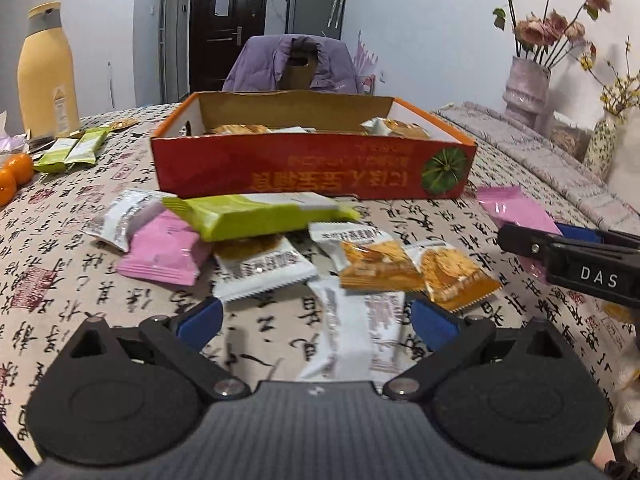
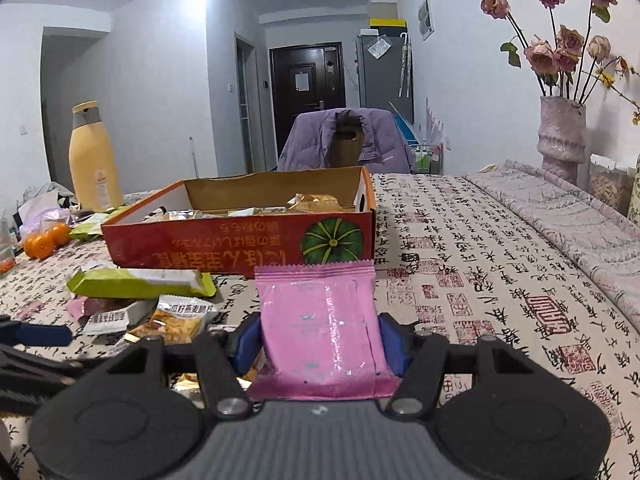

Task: Organize snacks
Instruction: 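Grasp a pink packet with the right tool while the left tool grasps a white packet, then carry both held packets over the cardboard box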

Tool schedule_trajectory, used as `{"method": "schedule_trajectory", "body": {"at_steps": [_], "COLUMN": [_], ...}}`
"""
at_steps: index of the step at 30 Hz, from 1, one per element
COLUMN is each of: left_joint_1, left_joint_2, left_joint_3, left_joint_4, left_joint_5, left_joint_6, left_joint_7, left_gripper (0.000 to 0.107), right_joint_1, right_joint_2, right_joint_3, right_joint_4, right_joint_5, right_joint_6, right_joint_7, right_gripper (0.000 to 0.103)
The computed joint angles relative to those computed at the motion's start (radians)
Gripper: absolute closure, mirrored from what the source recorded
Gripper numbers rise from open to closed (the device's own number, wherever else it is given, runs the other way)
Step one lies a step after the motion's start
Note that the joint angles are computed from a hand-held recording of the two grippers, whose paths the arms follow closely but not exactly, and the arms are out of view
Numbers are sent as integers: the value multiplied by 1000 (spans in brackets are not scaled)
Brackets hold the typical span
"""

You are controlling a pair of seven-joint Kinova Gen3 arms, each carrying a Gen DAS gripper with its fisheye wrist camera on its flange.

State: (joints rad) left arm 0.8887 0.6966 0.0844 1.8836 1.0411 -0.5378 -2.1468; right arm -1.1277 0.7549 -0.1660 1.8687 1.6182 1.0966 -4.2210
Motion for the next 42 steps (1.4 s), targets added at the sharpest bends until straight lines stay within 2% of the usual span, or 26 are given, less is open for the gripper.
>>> {"method": "schedule_trajectory", "body": {"at_steps": [2,5,6,12,18,19,22,24,32,42], "left_joint_1": [17,24,23,-1,-13,-15,-26,-35,-17,3], "left_joint_2": [8,17,20,40,54,55,52,44,12,-44], "left_joint_3": [-8,-1,6,64,110,117,129,130,93,55], "left_joint_4": [-21,-45,-52,-88,-100,-100,-87,-72,-19,40], "left_joint_5": [51,113,134,223,247,245,213,178,82,-46], "left_joint_6": [7,3,-1,-37,-84,-92,-99,-85,-75,-118], "left_joint_7": [-46,-109,-130,-230,-282,-281,-257,-223,-107,29], "left_gripper": [6,16,21,35,37,40,63,66,66,66], "right_joint_1": [-1,-2,-1,7,10,10,10,8,-9,-9], "right_joint_2": [1,3,4,4,4,4,4,4,-1,-15], "right_joint_3": [-1,-5,-8,-23,-34,-35,-38,-39,-33,-23], "right_joint_4": [7,17,19,37,44,43,40,37,21,3], "right_joint_5": [13,34,39,63,77,78,78,75,61,70], "right_joint_6": [-1,3,4,10,20,20,21,23,29,33], "right_joint_7": [-15,-35,-40,-73,-90,-90,-83,-78,-49,-17], "right_gripper": [42,42,42,42,42,42,42,42,42,42]}}
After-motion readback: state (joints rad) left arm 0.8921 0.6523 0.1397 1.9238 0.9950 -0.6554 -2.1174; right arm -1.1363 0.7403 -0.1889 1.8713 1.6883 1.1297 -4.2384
